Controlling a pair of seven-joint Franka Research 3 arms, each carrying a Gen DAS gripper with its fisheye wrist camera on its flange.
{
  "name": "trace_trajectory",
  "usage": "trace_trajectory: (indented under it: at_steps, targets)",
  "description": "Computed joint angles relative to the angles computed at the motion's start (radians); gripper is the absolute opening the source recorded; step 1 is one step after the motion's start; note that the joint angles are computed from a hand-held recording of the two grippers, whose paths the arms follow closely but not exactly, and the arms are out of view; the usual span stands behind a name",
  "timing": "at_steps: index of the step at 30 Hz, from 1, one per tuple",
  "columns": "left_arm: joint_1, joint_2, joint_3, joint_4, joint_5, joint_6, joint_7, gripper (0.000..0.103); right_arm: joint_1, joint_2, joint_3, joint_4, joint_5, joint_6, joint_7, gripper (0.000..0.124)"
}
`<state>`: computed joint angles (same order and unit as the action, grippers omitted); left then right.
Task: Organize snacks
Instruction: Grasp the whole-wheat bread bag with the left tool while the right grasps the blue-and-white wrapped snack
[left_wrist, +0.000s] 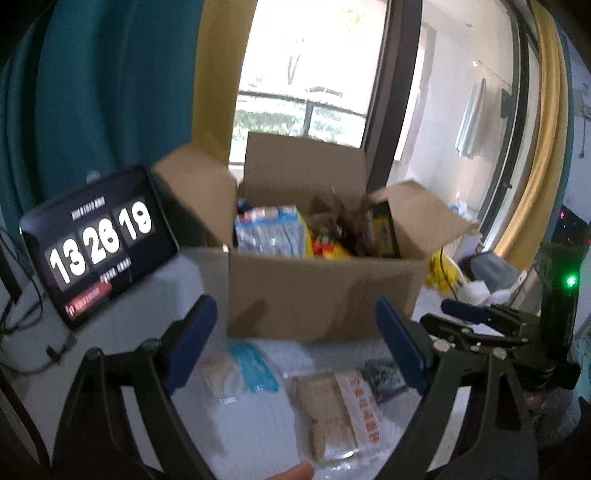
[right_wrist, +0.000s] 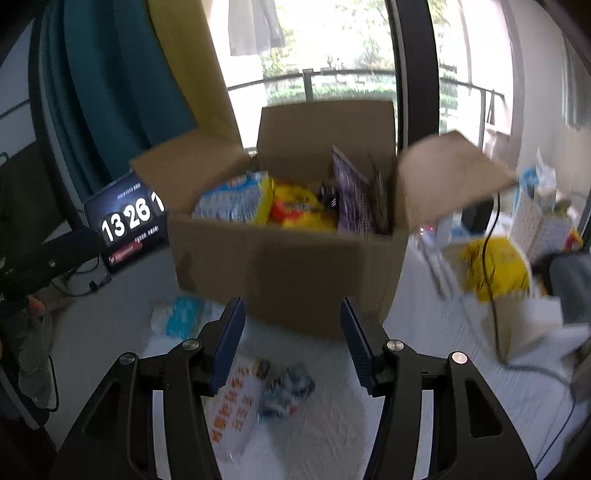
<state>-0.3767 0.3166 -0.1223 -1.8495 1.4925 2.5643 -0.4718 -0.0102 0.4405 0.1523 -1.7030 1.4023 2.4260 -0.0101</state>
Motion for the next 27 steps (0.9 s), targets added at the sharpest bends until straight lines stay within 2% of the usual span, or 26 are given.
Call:
trace_trajectory:
  at_steps: [5, 13, 15, 17, 20, 24, 27]
  targets:
    - [-0.005, 0.057, -0.002, 0.016, -0.055, 0.035, 0.018, 0.089, 0.018, 0.044, -0.003, 0.001, -0.081, -0.011, 0.049, 0.057]
    - [-0.038, 0.136, 0.017, 0.054, -0.211, 0.066, 0.148, 0.089, 0.015, 0.121, 0.013, 0.045, -0.209, -0.026, 0.147, 0.056]
    - [-0.046, 0.161, 0.021, 0.073, -0.256, 0.071, 0.186, 0.089, 0.009, 0.138, 0.021, 0.051, -0.233, -0.035, 0.147, 0.052]
    - [-0.058, 0.184, 0.029, 0.09, -0.291, 0.077, 0.214, 0.089, -0.014, 0.145, 0.036, 0.053, -0.22, -0.064, 0.13, 0.041]
    - [-0.072, 0.225, 0.036, 0.127, -0.363, 0.082, 0.277, 0.089, -0.032, 0.138, 0.04, 0.043, -0.2, -0.063, 0.105, 0.032]
    - [-0.093, 0.282, 0.045, 0.188, -0.45, 0.1, 0.375, 0.089, -0.064, 0.141, 0.034, 0.047, -0.178, -0.097, 0.092, 0.03]
    - [-0.104, 0.329, 0.045, 0.244, -0.534, 0.078, 0.465, 0.089, -0.087, 0.143, 0.027, 0.054, -0.156, -0.118, 0.082, 0.03]
